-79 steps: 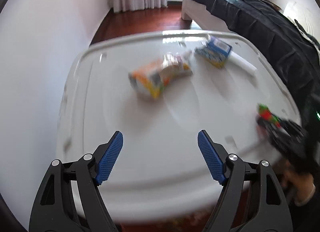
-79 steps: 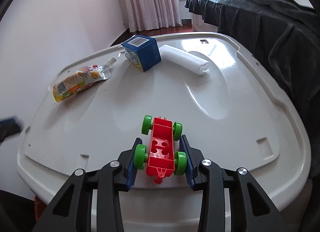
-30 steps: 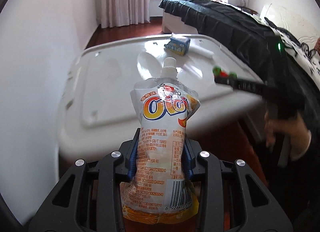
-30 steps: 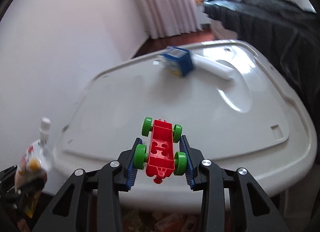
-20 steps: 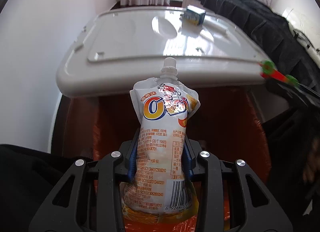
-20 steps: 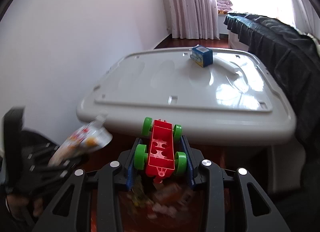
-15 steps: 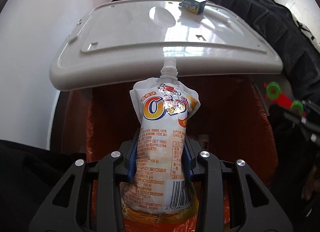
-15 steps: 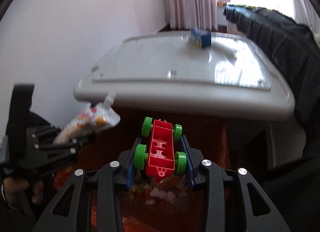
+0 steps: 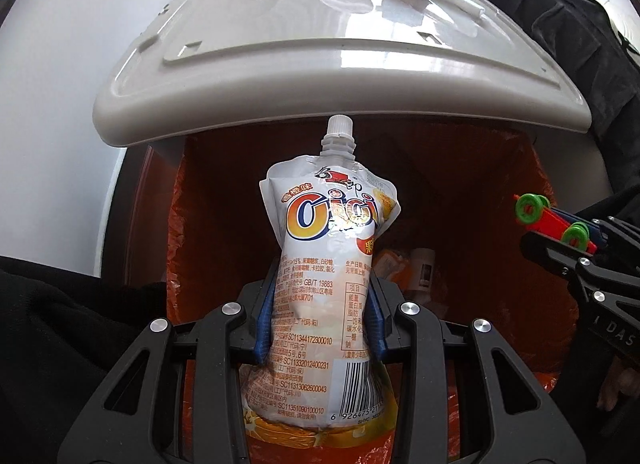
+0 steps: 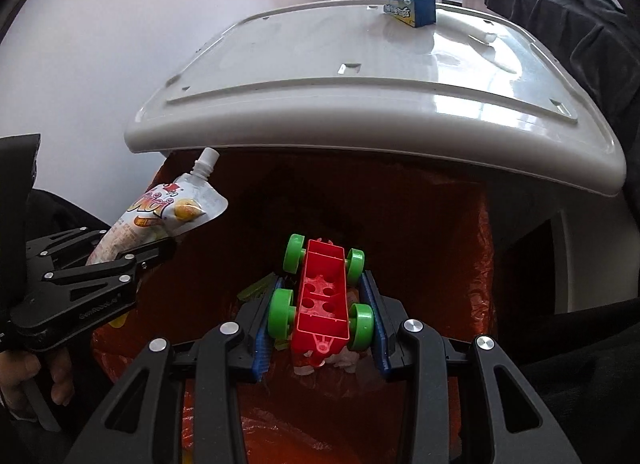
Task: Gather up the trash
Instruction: 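Lower toy car and juice pouch into the bin and open both tools, then grasp the white foam tube with the right tool while the left grasps the blue box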
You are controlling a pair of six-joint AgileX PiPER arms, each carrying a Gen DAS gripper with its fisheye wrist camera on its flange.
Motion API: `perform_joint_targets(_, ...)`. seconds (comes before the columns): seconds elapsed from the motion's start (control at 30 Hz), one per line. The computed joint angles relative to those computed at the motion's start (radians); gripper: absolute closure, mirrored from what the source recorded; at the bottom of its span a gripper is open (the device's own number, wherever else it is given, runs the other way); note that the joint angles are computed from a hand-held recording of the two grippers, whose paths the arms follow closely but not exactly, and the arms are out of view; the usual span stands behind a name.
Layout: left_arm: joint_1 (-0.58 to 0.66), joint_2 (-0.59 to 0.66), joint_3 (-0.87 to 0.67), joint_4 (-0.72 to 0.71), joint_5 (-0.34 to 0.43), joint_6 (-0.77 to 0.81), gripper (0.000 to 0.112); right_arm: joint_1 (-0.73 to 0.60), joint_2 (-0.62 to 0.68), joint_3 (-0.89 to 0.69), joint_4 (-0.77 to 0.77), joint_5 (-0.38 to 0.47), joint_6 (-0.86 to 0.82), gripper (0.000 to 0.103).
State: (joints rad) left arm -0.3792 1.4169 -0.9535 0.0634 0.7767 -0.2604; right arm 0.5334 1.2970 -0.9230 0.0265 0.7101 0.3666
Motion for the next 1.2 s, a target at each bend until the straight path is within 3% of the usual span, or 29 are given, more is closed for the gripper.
perform_joint_targets(0.3, -0.002, 0.010, -0.010, -0.010, 0.008, 0.017, 0.073, -0.018, 0.001, 0.003, 0.016, 0.008, -0.002, 0.060)
perform_joint_targets(0.33, -0.009, 0.016, -0.014, 0.005, 0.015, 0.005, 0.070, -0.024, 0.000, 0.002, 0.017, 0.007, -0.001, 0.054)
perform_joint_targets(0.37, -0.023, 0.022, -0.020, 0.035, 0.026, -0.025, 0.056, -0.024, -0.008, 0.007, 0.003, 0.004, 0.018, 0.041)
perform_joint_targets(0.4, -0.026, 0.022, -0.020, 0.044, 0.028, -0.037, 0.043, -0.026, -0.019, 0.011, -0.006, -0.001, 0.033, 0.039)
perform_joint_targets(0.53, 0.009, 0.009, -0.014, -0.013, 0.019, 0.004, 0.042, -0.082, -0.044, 0.012, 0.095, -0.004, -0.032, 0.039)
perform_joint_targets(0.67, 0.066, 0.002, -0.038, -0.112, 0.048, 0.088, 0.042, -0.209, -0.036, -0.062, 0.260, 0.043, -0.211, 0.039)
perform_joint_targets(0.83, 0.085, 0.008, -0.162, -0.115, 0.125, 0.161, 0.042, -0.376, 0.104, -0.331, 0.308, 0.149, -0.414, 0.038)
perform_joint_targets(0.97, 0.103, 0.089, -0.373, -0.132, 0.215, 0.233, 0.040, -0.457, 0.295, -0.610, 0.266, 0.195, -0.530, 0.031)
perform_joint_targets(1.2, 0.130, 0.329, -0.778, -0.206, 0.348, 0.248, 0.035, -0.548, 0.798, -1.264, 0.212, 0.390, -0.663, 0.031)
